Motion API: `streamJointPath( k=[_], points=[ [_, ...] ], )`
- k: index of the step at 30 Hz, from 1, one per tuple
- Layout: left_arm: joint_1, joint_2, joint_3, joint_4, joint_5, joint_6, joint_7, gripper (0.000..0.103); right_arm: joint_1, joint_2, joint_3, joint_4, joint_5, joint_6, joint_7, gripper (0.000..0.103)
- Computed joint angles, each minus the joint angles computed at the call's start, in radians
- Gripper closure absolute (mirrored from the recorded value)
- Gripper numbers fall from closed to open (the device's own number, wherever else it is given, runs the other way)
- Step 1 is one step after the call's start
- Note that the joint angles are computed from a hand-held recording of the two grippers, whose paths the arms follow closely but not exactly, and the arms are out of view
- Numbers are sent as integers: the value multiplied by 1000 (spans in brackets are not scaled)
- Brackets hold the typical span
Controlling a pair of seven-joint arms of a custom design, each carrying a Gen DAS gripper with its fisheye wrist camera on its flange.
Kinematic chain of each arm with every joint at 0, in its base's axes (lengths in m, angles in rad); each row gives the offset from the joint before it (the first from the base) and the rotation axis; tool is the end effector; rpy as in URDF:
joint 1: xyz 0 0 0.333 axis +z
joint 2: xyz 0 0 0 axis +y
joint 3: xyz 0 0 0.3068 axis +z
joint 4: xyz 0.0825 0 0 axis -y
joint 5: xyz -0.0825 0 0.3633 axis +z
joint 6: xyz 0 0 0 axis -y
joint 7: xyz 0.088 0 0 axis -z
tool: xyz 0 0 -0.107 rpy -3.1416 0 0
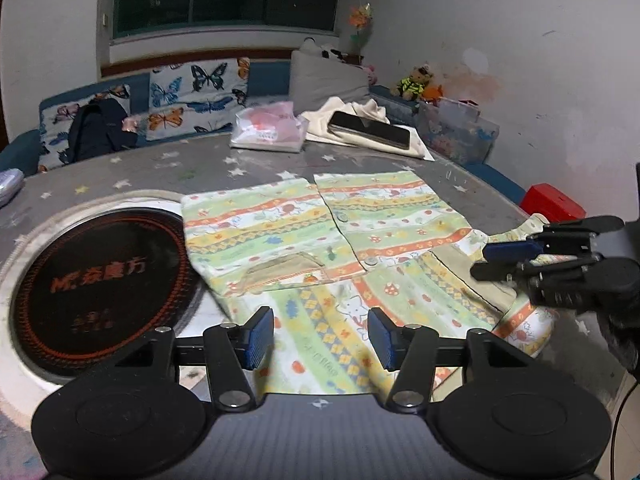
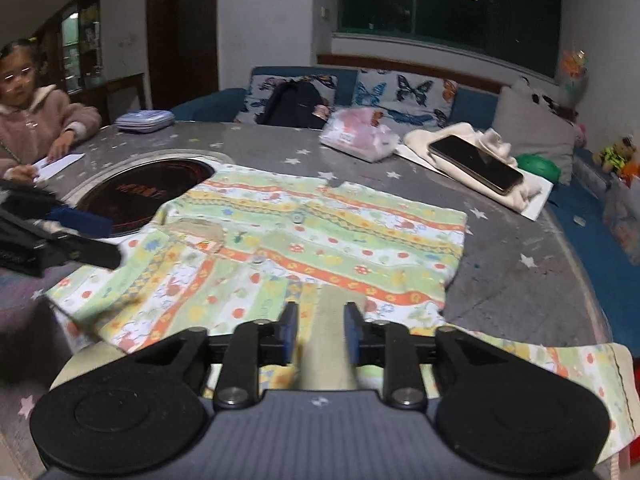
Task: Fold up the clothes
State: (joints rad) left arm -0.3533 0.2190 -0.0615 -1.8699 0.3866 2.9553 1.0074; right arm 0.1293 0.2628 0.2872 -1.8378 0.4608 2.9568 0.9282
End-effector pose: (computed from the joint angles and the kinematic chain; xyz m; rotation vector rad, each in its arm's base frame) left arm 0.5766 -0.2779 0.5004 -1.5903 1.9278 -1.0062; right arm 0.6113 0.2186 0.4898 -2.0364 1.0747 -0.5453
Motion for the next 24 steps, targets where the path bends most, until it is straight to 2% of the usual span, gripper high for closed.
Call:
streamJointPath(
  k=[3,5,7,8,9,12,14,18,21,22,24],
  points=[
    [31,30,-42,23,-85,-31,82,48,1,3,-2,-7,-7,-30,-19,68],
    [27,43,-41,29,-104,-51,106,48,5,5,-9,-11,-10,-41,-16,67],
    [10,43,-23,23,-89,-50,97,48,-16,-3,9,-25,40,-38,-48,67],
    [4,42,-17,25,-84,-55,94,48,-25,-13,16,-34,72,-33,-61,63],
    [-1,41,-14,27,-78,-60,91,48,-34,-26,19,-48,111,-18,-72,58],
    [-3,36,-17,30,-79,-60,92,47,-50,-69,7,-91,225,49,-83,57],
    [-8,34,-15,34,-70,-59,86,47,-30,-89,-49,-122,204,100,-4,57],
    [-21,31,-11,44,-44,-55,70,45,60,-101,-259,-167,-88,144,384,57],
    [-26,34,-13,56,-32,-60,68,43,79,-90,-370,-170,-211,141,597,56],
    [-28,34,-14,59,-27,-64,68,43,71,-84,-388,-166,-227,136,648,55],
    [-33,38,-14,66,-16,-76,64,40,37,-72,-388,-162,-226,131,711,53]
  ],
)
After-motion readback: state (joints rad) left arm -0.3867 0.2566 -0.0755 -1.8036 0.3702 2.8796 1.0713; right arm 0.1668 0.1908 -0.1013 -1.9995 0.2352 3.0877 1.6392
